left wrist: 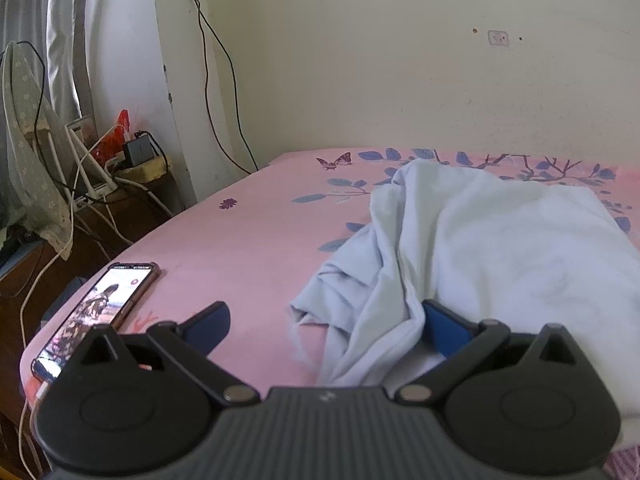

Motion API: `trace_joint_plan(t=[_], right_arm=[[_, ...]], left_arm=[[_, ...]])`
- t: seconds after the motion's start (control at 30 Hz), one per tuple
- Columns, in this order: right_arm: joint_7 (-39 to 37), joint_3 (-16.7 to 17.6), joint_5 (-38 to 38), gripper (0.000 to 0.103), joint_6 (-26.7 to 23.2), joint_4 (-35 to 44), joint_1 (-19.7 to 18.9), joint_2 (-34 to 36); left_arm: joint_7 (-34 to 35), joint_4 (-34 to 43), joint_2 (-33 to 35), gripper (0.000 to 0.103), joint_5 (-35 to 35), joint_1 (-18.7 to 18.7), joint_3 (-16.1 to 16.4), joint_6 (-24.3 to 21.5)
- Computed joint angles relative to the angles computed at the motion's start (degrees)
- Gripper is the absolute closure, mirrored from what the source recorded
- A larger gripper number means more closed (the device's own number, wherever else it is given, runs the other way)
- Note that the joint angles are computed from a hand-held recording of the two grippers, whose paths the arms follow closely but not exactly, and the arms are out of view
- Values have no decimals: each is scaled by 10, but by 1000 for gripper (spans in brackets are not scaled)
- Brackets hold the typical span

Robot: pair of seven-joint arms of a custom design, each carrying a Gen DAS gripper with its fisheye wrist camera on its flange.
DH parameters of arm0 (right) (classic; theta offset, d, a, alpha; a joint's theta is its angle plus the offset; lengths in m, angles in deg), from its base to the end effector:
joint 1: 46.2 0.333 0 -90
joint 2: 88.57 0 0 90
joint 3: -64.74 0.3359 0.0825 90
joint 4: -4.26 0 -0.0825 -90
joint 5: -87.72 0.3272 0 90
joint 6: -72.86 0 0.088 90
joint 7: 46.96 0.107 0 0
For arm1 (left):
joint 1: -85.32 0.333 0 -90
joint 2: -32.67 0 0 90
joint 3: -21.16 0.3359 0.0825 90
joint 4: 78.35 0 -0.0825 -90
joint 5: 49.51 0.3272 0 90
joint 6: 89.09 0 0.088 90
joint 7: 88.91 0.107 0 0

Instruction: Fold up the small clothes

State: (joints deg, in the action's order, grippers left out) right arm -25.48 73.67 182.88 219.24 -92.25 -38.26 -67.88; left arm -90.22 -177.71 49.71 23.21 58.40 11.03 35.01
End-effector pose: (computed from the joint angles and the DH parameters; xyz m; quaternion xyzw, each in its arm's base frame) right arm 0.6262 0.1602 0.4794 -0.6141 0.5236 0.0350 0.5895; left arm 0.5250 -0.3333 0.4894 -0.6881 0.5296 -0.2199 0.4446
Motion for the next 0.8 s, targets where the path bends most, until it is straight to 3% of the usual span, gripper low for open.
trace_joint_plan(t=[0.8], right_arm=[[1,-1,-2,7,-2,-1,-1,-1]], left_arm=[[8,-8,-6,0,4,5,-1,8]])
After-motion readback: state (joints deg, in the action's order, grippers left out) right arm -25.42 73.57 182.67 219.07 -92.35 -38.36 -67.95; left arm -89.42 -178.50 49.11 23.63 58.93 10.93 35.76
